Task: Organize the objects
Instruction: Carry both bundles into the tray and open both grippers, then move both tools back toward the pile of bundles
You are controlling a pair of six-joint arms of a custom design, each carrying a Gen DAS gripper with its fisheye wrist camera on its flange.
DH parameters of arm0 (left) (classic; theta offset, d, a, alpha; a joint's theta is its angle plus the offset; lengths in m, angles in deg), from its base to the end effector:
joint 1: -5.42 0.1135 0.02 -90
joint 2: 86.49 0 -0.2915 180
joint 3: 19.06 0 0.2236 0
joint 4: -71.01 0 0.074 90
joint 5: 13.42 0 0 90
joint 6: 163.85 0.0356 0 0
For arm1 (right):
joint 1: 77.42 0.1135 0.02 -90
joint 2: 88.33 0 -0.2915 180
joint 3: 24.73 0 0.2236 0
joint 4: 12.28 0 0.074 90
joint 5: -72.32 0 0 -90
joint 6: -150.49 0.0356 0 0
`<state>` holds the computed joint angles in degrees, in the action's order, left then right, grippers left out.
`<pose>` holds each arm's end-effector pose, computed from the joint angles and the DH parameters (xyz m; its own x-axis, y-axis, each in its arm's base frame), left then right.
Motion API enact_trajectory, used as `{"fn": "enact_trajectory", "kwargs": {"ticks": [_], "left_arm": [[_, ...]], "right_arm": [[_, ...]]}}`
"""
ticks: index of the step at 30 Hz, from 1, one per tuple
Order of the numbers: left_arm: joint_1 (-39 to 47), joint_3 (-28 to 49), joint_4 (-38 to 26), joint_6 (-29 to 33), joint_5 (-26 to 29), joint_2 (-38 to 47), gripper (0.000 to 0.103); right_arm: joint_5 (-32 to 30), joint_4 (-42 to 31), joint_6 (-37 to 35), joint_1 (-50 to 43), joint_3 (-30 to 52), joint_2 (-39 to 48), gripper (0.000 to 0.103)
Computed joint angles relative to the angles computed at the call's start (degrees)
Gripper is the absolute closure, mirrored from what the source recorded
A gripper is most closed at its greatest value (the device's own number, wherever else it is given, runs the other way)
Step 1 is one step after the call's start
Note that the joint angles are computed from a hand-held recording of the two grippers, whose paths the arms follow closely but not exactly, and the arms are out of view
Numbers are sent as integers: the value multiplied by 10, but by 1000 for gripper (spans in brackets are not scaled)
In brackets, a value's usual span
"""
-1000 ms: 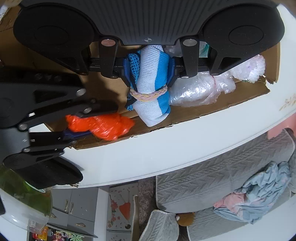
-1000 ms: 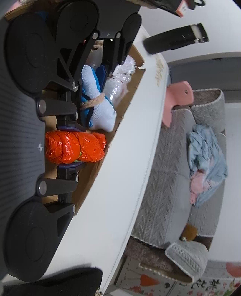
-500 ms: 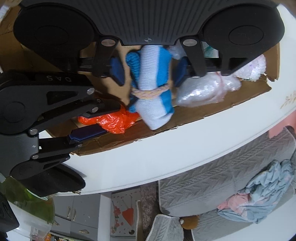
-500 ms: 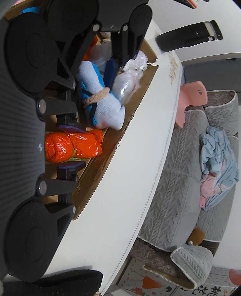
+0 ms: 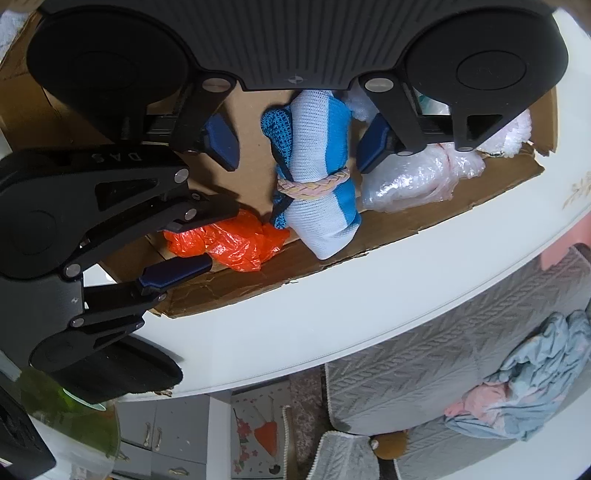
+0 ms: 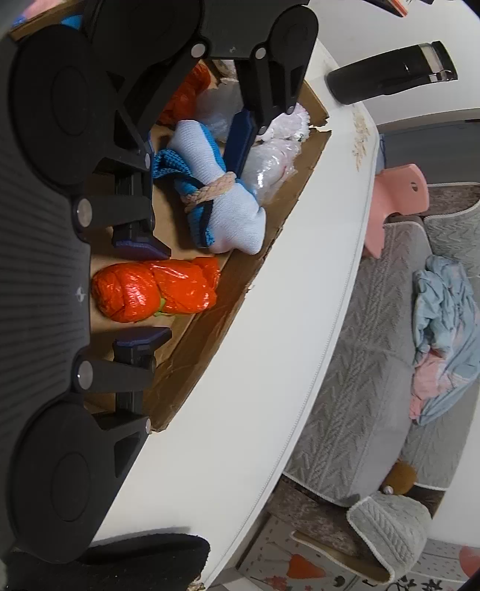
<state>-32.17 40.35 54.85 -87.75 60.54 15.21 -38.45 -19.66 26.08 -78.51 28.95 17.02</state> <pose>0.2446 -0.1759 0.1563 -0.7688 0.3005 -0.5645 0.2957 0.9497 0.1029 0.2912 0.0071 0.1272 -0.6144 -0.5168 -0.5962 -0.6203 0.7833 -0.0397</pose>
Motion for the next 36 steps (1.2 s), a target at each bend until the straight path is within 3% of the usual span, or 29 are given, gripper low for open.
{"fn": "enact_trajectory", "kwargs": {"ticks": [3, 13, 25, 31, 36], "left_arm": [[-1, 4, -10, 17, 5, -5, 21], [-20, 1, -39, 39, -1, -44, 11], [-70, -22, -97, 21, -53, -133, 5], [-96, -73, -145, 12, -88, -242, 1], [-102, -121, -226, -15, -116, -369, 1]], "right_arm": [[5, -23, -12, -1, 10, -2, 60], [3, -85, -48, -20, 28, -25, 31], [-18, -120, -86, -45, 0, -88, 24], [-46, -154, -141, -97, -28, -139, 17], [-72, -193, -195, -167, -44, -176, 16]]}}
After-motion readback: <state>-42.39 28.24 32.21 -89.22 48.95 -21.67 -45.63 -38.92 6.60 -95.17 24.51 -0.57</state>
